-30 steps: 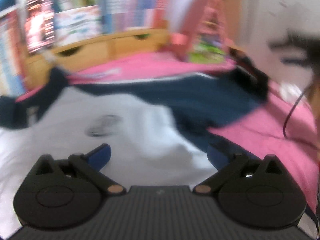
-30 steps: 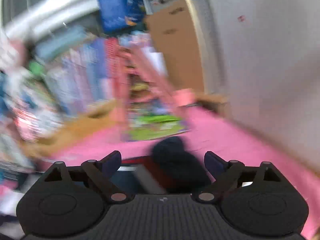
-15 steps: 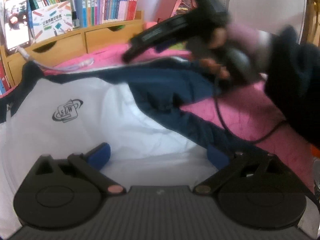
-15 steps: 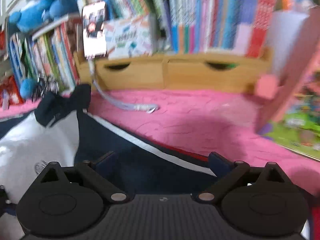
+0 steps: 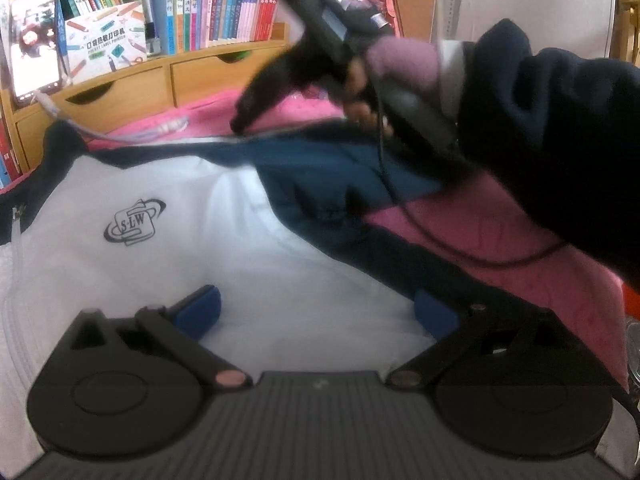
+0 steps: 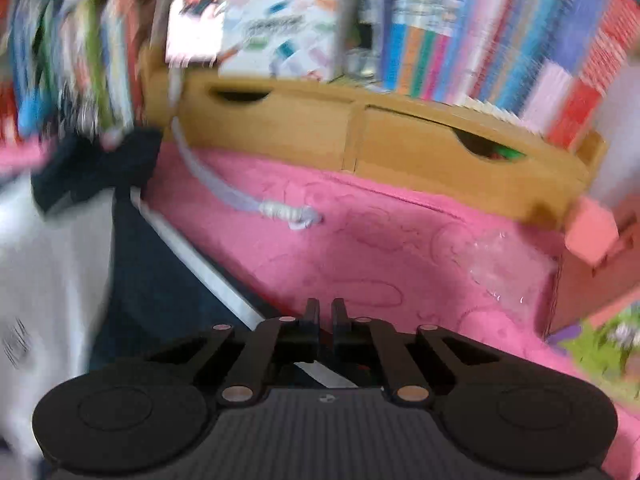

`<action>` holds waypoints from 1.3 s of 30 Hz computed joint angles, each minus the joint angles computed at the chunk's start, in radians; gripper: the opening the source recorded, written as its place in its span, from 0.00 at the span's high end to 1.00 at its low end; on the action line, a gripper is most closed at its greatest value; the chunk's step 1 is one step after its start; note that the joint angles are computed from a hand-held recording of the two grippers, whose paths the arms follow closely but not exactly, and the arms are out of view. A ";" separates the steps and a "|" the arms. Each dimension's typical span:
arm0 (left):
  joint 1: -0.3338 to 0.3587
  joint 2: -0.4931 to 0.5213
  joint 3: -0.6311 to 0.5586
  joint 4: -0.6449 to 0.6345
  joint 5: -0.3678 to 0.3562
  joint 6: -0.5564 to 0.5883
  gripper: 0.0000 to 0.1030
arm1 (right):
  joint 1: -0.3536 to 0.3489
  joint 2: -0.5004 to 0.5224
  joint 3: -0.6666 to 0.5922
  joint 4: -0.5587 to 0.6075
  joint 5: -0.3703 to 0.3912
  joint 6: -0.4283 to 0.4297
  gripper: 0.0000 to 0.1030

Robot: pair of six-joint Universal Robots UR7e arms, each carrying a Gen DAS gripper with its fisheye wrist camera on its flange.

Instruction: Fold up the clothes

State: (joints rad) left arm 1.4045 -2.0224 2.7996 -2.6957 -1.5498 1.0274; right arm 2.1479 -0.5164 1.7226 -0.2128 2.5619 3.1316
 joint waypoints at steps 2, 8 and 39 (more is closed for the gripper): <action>0.007 0.005 -0.006 0.004 -0.009 -0.003 0.00 | 0.008 -0.076 0.081 -0.012 -0.122 0.125 0.54; 0.028 0.019 -0.021 0.016 -0.035 -0.013 0.00 | 0.239 -0.020 0.088 0.101 -0.012 0.451 0.32; 0.024 0.026 -0.016 -0.003 -0.036 -0.038 0.00 | 0.085 0.258 -0.291 0.295 0.096 0.191 0.82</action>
State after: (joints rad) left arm 1.4285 -1.9965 2.7839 -2.6983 -1.5855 0.9889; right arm 2.2325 -0.2586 1.4318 0.0822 2.6579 3.3224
